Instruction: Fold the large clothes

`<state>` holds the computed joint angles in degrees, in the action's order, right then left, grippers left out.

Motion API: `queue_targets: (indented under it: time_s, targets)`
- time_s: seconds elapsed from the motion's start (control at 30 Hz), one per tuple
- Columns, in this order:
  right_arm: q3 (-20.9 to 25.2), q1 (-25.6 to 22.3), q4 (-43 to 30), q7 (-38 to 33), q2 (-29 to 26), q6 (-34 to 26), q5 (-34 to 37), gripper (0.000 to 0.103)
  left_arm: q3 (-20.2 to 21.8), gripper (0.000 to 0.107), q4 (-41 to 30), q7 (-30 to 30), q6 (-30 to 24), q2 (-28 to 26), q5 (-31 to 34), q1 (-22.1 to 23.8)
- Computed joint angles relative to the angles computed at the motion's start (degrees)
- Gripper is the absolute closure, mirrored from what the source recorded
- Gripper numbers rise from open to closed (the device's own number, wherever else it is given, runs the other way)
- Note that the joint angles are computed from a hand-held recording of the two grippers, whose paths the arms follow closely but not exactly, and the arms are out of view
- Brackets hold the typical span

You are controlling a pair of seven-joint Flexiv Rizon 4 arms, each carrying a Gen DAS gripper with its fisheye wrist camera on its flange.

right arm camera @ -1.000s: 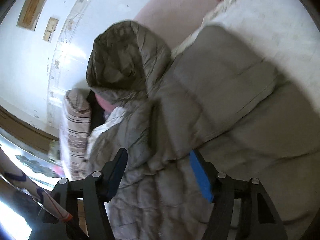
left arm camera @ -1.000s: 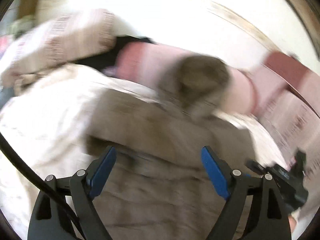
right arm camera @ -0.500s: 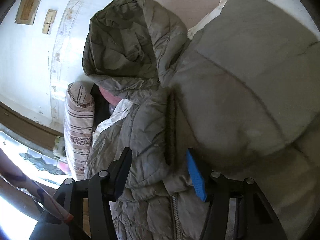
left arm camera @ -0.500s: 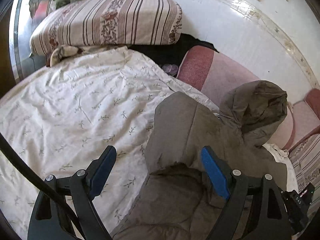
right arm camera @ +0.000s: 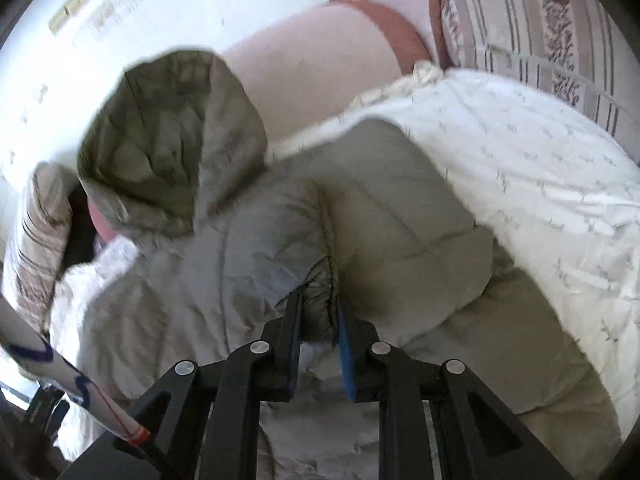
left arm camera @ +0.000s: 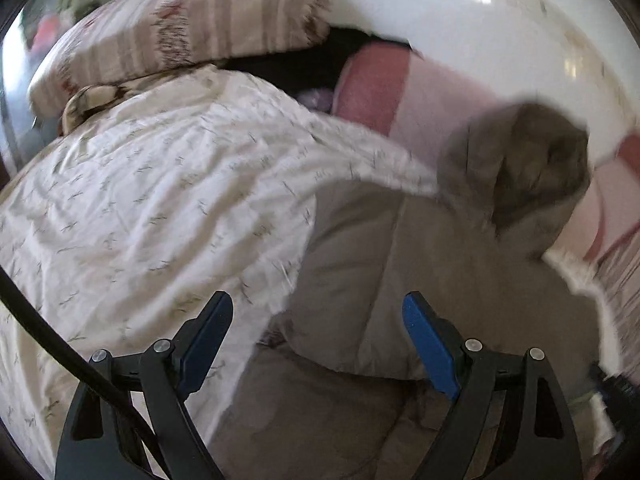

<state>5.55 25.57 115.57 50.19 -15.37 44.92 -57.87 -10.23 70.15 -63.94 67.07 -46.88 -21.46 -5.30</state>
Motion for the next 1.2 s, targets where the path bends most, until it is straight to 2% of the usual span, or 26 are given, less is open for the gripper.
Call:
queue_targets:
  time_s: [0.13,0.27,0.33,0.4,0.47,0.53,0.63,0.7,0.77,0.87,1.07,1.2]
  targets:
    - [0.3,0.1,-1.8,-4.2,-1.8,-0.9,4.7,0.081,7.0,0.02,-4.5,-2.8,-3.8,-2.8,7.1,-4.9]
    - [0.2,0.7,-2.1,-5.5,-1.4,-2.4,6.5,0.074,6.1,0.02,-4.8,-3.2,-4.8,-2.8,8.4,-4.1]
    - [0.4,2.0,-2.5,-3.5,-0.2,-6.1,6.7,0.072,5.5,0.021,-3.4,-3.8,-2.6,-1.9,8.3,-3.8]
    - [1.1,3.9,-3.4,-2.4,0.9,-13.4,6.0,0.07,4.0,0.021,-0.6,-3.0,2.3,-0.3,8.0,-3.1]
    - [1.4,5.0,-5.0,-3.7,0.6,-18.4,3.5,0.061,2.2,0.021,2.1,-1.8,6.7,1.0,7.5,-2.7]
    - [1.0,4.3,-4.5,-3.7,0.3,-15.0,-2.2,0.06,-2.0,0.021,5.6,1.6,10.2,2.6,6.3,-1.1]
    - [0.6,2.6,-5.8,-7.4,-1.9,-8.5,-4.1,0.06,-5.8,0.021,8.3,7.4,11.0,3.4,5.6,-0.3]
    - [0.4,2.7,-7.3,-11.2,-3.7,-7.4,-2.8,0.06,-4.0,0.021,8.4,8.9,11.5,3.2,6.4,-2.3]
    - [0.6,2.1,-8.7,-16.0,-5.5,-5.4,1.8,0.055,0.2,0.02,7.6,8.7,12.1,2.5,8.7,-5.7]
    - [-0.3,2.1,-8.3,-17.2,-6.3,-2.5,4.9,0.054,5.9,0.018,5.0,6.6,8.2,1.3,11.4,-9.5]
    - [-1.4,3.7,-8.8,-19.5,-6.5,-3.4,6.2,0.048,5.0,0.015,3.7,5.4,5.7,0.7,11.7,-8.6]
    - [-1.7,3.8,-9.0,-20.0,-6.6,-3.1,6.6,0.046,5.0,0.015,4.9,5.3,6.6,1.3,12.2,-8.5]
